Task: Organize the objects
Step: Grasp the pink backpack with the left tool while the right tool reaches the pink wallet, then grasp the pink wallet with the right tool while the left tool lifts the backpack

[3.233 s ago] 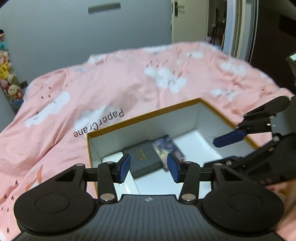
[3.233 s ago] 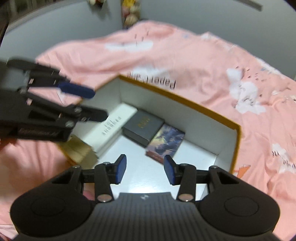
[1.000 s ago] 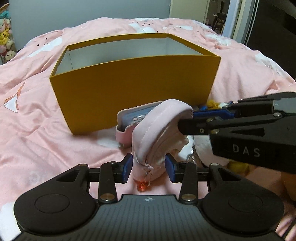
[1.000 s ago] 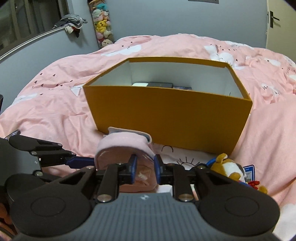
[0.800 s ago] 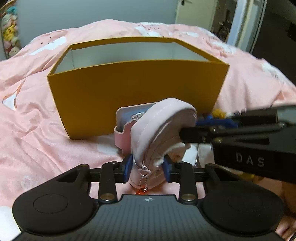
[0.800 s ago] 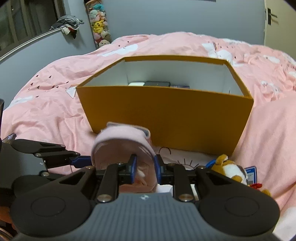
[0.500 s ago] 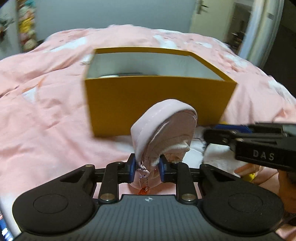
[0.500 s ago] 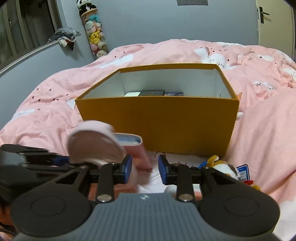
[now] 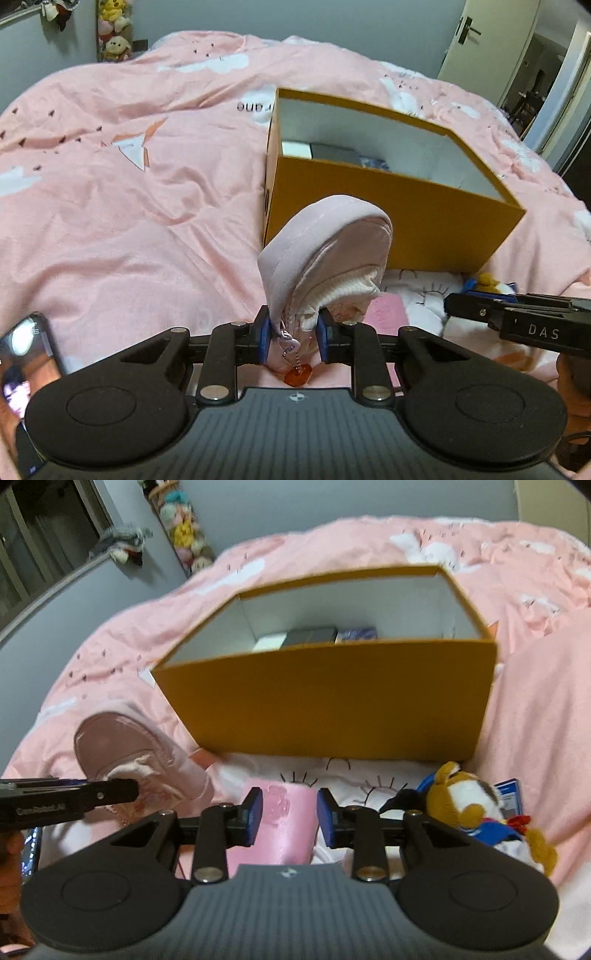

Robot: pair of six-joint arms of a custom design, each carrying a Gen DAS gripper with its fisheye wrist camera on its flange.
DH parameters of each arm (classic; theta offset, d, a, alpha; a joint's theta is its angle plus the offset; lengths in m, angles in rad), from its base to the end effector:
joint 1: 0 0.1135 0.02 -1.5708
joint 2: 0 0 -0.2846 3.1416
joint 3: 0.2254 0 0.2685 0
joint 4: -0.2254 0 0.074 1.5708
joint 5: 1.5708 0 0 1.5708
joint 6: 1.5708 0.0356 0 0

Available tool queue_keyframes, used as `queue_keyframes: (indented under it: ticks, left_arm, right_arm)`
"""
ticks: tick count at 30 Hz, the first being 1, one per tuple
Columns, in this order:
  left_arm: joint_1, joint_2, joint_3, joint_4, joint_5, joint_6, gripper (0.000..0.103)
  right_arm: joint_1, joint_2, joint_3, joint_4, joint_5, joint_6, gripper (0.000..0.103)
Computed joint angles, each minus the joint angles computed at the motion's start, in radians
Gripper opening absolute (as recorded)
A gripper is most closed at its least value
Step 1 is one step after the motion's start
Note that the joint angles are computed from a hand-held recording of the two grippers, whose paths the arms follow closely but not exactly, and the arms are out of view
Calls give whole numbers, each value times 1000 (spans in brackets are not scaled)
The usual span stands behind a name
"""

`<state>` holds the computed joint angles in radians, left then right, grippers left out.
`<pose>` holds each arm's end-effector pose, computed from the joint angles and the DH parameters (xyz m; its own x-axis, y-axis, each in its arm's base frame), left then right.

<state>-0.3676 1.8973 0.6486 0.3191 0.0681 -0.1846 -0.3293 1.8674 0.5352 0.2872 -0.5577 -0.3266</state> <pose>0.2945 -0.1160 0.0660 -0.8079 0.1149 -0.5780 0.2525 0.9537 -0.1634 0.2669 -0.0713 0.0554 -0.7826 -0.0202 -0.6222 -0.2408 0.9315 0.2725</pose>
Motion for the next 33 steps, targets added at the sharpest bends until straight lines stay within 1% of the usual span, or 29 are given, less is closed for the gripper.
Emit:
queue_keyframes:
  ticks: [2,5,8,10,13,15,17,20,23,24,25,26,27,28,30,33]
  left_arm:
    - [7,45,12,19,9,-15,28]
    - [13,88,17,52,6,-38,30]
    - [7,102,9,89,-22,-52,32]
    - [10,115,14,101,-25,-62,33]
    - [16,134,24,105,-28,-81,37]
    - [20,143,32,102,-29,-92,39]
    - [23,152,37,105,-28,-98,40]
    - [29,169,55,93,-18,-101,43]
    - [44,185,70,81,4,-121,43]
    - [45,186,69,84,6,-124,43]
    - [45,186,67,87,7,-126,43]
    - [45,185,65,89,7,-127,43]
    - [45,185,64,91,8,-129,43]
    - [45,185,63,92,10,-131,42]
    - [45,186,64,91,9,-131,41]
    - [43,186,65,89,8,-131,39]
  right_arm:
    - [34,43,54,-58,21,-8,36]
    - [88,111,130,-130,67,2,44]
    - [121,176,197,-179,96,7,48]
    - [143,206,224,-188,121,15,49]
    - [163,247,263,-208,137,16,54]
    - [182,269,283,-216,164,11,62]
    - [192,290,303,-224,179,17,67]
    - [195,329,359,-275,185,31,73]
    - [187,357,402,-321,159,44,72]
    - [185,356,402,-326,149,39,66]
    - [183,352,398,-327,142,36,66]
    - [183,341,383,-315,146,34,62]
    - [182,326,362,-297,151,31,55]
    - [179,308,339,-276,157,35,50]
    - [158,281,315,-283,119,29,46]
    - [120,248,276,-271,51,44,46]
